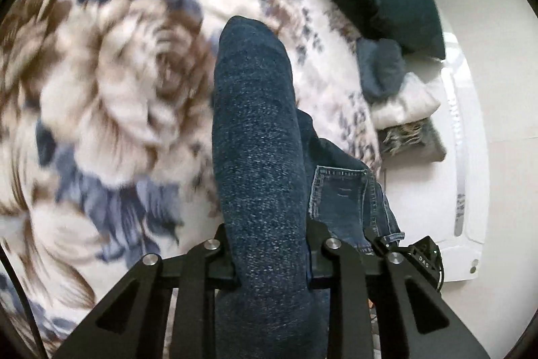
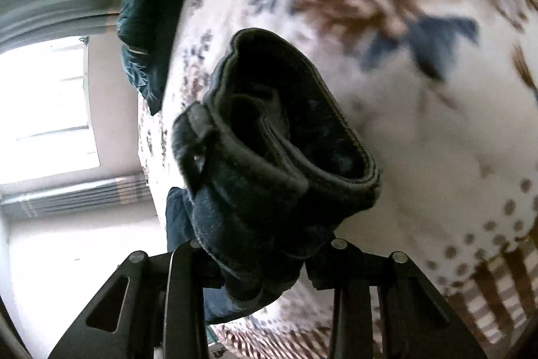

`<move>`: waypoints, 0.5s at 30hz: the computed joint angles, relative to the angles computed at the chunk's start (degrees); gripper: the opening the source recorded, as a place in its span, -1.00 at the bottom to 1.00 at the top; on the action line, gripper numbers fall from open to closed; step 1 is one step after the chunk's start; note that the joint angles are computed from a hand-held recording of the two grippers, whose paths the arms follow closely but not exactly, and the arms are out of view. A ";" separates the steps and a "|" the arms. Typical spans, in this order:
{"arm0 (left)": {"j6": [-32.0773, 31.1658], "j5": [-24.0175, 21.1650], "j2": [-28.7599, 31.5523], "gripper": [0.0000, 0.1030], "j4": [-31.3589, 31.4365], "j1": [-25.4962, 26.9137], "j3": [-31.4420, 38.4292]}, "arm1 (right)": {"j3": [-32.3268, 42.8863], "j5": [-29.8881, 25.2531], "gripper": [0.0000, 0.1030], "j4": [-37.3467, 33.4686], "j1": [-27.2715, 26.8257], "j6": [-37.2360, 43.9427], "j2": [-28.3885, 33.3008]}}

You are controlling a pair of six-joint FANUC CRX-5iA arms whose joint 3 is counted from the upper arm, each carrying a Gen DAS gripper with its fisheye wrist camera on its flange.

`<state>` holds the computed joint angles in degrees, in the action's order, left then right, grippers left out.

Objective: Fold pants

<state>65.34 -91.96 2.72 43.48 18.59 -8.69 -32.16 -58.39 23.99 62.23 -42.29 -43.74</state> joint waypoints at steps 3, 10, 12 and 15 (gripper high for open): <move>0.06 -0.33 3.74 -0.57 1.83 0.37 4.70 | 5.50 4.86 -0.31 -2.30 -6.88 6.62 7.73; 1.54 0.01 18.98 -0.57 4.04 0.64 24.68 | 17.59 17.36 -0.31 -8.06 -18.25 19.16 26.30; 2.61 -0.08 25.85 -0.57 3.80 0.42 33.60 | 22.39 21.84 -0.31 -11.69 -22.17 25.00 33.59; 4.58 -0.69 36.29 -0.57 2.50 0.22 47.69 | 30.67 25.72 -0.31 -18.05 -26.45 34.67 44.60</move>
